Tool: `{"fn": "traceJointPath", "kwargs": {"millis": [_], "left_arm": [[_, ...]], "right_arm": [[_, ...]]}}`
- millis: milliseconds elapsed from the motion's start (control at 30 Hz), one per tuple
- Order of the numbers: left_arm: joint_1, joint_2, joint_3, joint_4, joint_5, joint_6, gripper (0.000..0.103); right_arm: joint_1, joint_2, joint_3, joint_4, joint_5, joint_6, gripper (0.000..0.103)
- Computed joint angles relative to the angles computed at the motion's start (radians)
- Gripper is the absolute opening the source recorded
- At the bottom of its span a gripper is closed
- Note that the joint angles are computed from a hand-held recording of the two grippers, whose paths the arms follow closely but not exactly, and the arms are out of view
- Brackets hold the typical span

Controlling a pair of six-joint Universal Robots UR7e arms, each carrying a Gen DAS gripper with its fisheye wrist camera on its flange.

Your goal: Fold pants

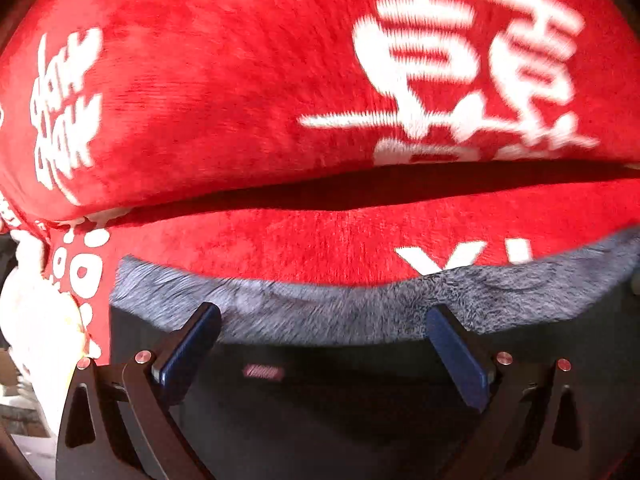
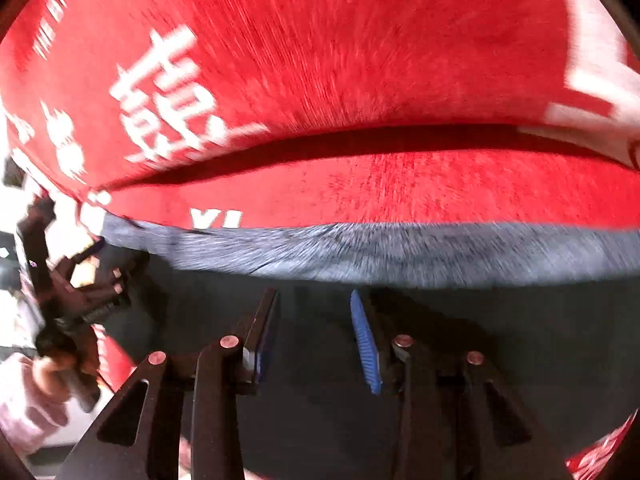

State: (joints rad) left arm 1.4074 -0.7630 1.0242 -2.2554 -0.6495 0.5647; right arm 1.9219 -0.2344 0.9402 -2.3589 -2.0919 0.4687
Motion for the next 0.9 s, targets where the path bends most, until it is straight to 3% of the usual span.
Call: {"fn": "traceJointPath", "kwargs": {"millis": [67, 133, 200, 333, 500, 567, 700, 800, 900], "left_arm": [[0.013, 0.046, -0.022, -0.063, 0.065, 0.027, 0.103], [0.031, 0.070, -0.079, -0.027, 0.068, -0.027, 0.103], [0.037, 0.083, -0.142, 0.060, 0.066, -0.082, 0.103], [0.029, 0.024, -0.135, 0.090, 0.056, -0.061, 0.103], [0.045, -0.093, 0.007, -0.043, 0.136, 0.060, 0.103], [0.066, -0.107, 0.010, -0.012, 0.182, 0.035, 0.103], [0.086, -0.142, 0.039, 0.005, 0.147, -0.006, 0.103], [0.081, -0.153, 0.080, -0.064, 0.155, 0.056, 0.103], [0.088, -0.144, 0.063, -0.064, 0.148, 0.066, 0.103]], "right_arm": [[-0.005, 0.038, -0.049, 0.012, -0.081, -0.044, 0.033], [-0.006, 0.066, -0.093, 0.022, -0.187, -0.038, 0.032], [-0.024, 0.053, -0.075, -0.013, -0.176, -0.022, 0.032], [-0.018, 0.042, -0.109, 0.072, -0.181, 0.006, 0.036], [0.027, -0.017, 0.017, 0.009, -0.048, 0.003, 0.041], [0.055, -0.026, 0.064, -0.005, -0.016, -0.010, 0.041], [0.094, 0.004, 0.088, -0.041, 0.041, -0.018, 0.041], [0.100, -0.061, 0.220, -0.079, 0.074, 0.047, 0.041], [0.104, -0.105, 0.337, -0.200, 0.102, 0.153, 0.041]]}}
